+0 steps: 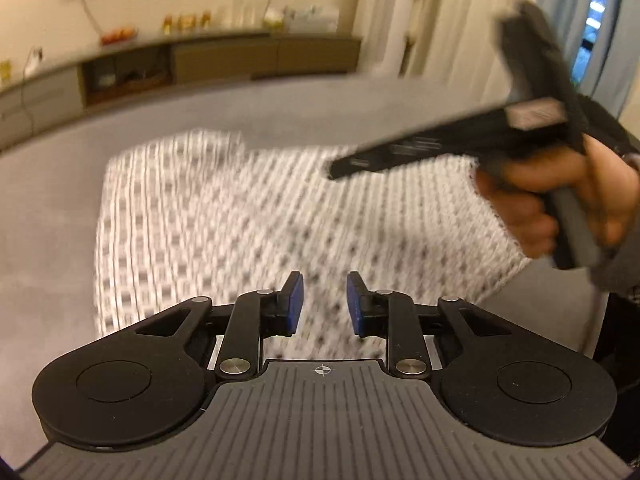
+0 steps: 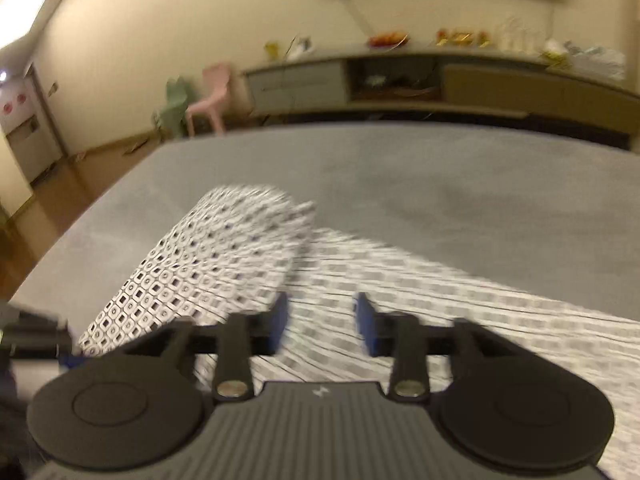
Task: Fold clothes
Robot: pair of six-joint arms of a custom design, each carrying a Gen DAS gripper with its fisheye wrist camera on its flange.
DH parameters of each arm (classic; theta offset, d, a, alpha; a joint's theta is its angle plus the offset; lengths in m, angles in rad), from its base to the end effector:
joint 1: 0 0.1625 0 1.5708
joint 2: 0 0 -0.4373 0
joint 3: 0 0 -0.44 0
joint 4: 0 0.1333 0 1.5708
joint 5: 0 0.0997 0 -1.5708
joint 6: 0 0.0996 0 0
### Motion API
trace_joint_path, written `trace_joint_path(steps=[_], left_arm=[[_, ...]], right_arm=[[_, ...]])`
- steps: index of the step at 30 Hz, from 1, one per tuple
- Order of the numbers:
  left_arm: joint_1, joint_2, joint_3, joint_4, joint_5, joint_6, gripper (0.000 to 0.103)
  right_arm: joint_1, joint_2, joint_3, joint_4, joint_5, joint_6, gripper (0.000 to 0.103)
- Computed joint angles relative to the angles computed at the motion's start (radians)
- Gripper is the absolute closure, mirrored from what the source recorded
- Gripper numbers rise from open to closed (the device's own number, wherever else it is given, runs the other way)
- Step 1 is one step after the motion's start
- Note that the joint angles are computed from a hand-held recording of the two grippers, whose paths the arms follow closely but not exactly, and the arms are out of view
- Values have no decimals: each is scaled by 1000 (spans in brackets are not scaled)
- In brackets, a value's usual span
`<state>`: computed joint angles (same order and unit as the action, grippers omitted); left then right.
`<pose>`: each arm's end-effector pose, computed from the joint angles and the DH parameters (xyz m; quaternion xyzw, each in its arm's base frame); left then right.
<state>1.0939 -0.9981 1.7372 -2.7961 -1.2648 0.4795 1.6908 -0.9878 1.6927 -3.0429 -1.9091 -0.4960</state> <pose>-0.1738 -0.6921 0.1963 0.4089 0.8685 -0.2377 0.1482 0.1849 -0.6957 0.2440 0.2171 -0.8902 0.3332 0.2223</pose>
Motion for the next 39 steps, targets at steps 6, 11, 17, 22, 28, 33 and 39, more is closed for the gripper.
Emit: trace_joint_path(steps=[6, 11, 17, 22, 28, 33, 39], left_arm=[[-33, 112, -61, -69, 114, 27, 85], [-28, 175, -91, -122, 299, 4, 73], [-18, 176, -124, -137, 490, -98, 73], [-28, 146, -92, -150, 488, -164, 76], [-109, 126, -57, -117, 375, -238, 80], [-201, 240, -198, 92, 121, -234, 73], [-261, 472, -456, 308, -14, -193, 64]], right_arm=[[-73, -175, 221, -377, -231, -103, 27], [-179, -206, 280, -585, -371, -93, 27], [-227, -245, 320, -488, -244, 34, 15], [-236, -286, 366, -427, -104, 53, 20], [-192, -263, 388, -455, -119, -150, 85], [-151, -187, 388, -654, -160, -372, 93], [-137, -161, 416, -802, -101, -536, 93]])
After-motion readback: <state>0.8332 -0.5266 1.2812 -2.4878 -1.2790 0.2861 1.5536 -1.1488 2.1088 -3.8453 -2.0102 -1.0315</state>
